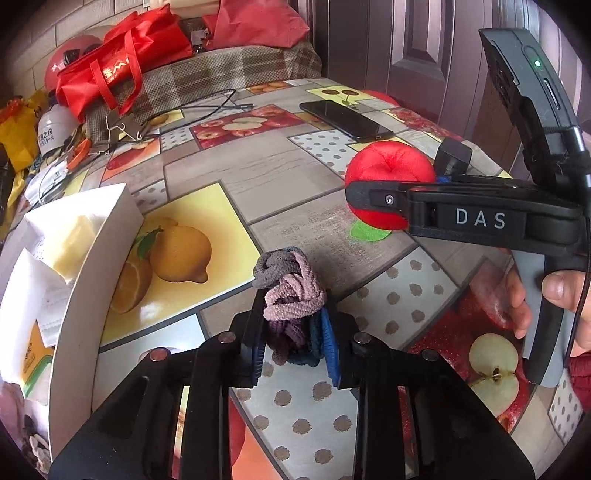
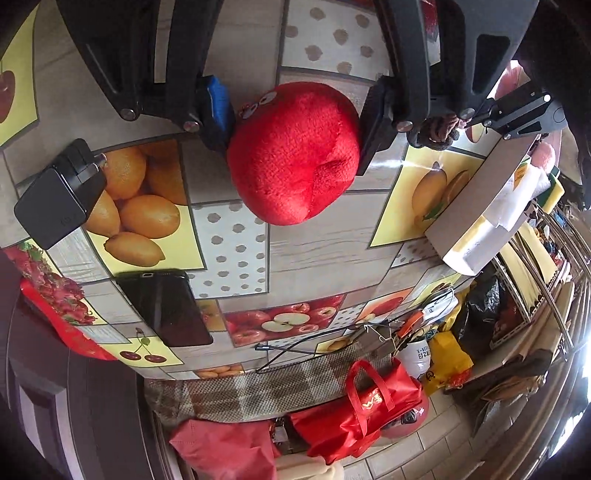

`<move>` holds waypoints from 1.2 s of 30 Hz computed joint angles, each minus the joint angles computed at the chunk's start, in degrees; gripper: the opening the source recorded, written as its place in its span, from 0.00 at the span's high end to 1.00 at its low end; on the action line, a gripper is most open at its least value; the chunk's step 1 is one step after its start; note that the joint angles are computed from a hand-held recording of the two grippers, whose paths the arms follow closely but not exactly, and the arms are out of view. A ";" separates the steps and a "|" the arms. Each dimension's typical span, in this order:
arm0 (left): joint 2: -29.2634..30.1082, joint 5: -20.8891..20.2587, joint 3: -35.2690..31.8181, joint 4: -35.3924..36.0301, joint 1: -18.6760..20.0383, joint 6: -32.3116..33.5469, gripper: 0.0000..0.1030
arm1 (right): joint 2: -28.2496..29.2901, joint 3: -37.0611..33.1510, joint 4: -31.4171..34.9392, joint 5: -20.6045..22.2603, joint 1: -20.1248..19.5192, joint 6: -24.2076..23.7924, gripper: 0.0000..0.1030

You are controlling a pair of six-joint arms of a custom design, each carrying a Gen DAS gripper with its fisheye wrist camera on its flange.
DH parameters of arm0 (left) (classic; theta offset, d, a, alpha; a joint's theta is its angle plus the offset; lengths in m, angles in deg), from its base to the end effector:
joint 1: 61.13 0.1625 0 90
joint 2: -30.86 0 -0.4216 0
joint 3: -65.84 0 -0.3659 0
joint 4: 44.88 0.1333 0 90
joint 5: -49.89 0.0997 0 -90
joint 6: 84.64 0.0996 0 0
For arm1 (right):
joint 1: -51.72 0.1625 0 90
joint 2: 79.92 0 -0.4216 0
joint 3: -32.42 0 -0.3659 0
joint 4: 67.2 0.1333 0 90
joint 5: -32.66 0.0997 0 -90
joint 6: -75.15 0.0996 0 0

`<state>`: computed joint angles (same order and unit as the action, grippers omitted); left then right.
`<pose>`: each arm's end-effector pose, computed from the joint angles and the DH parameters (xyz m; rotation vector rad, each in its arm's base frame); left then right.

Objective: Organize soft objects
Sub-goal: 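Grasp the knotted hair ties with the left tool while the right grasps the red plush apple, then carry the hair ties and red apple into the white box and open both tools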

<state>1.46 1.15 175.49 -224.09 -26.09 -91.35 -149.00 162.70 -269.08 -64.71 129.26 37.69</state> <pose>-0.3274 -0.4726 -0.0496 0.9629 2.3320 -0.6563 0.0171 -0.4814 0.2502 0.4625 -2.4352 0.9964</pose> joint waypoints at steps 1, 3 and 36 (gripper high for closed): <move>0.25 0.75 0.59 -2.29 -0.53 0.90 0.76 | 0.11 0.37 -1.24 0.35 0.10 -0.68 0.44; 0.81 2.94 1.82 -6.75 -1.73 2.46 0.76 | 0.36 1.33 -4.42 1.41 0.18 -2.11 0.44; 1.38 18.02 18.14 -42.75 -10.23 4.22 0.75 | 13.98 14.14 -46.50 7.05 4.70 -14.86 0.44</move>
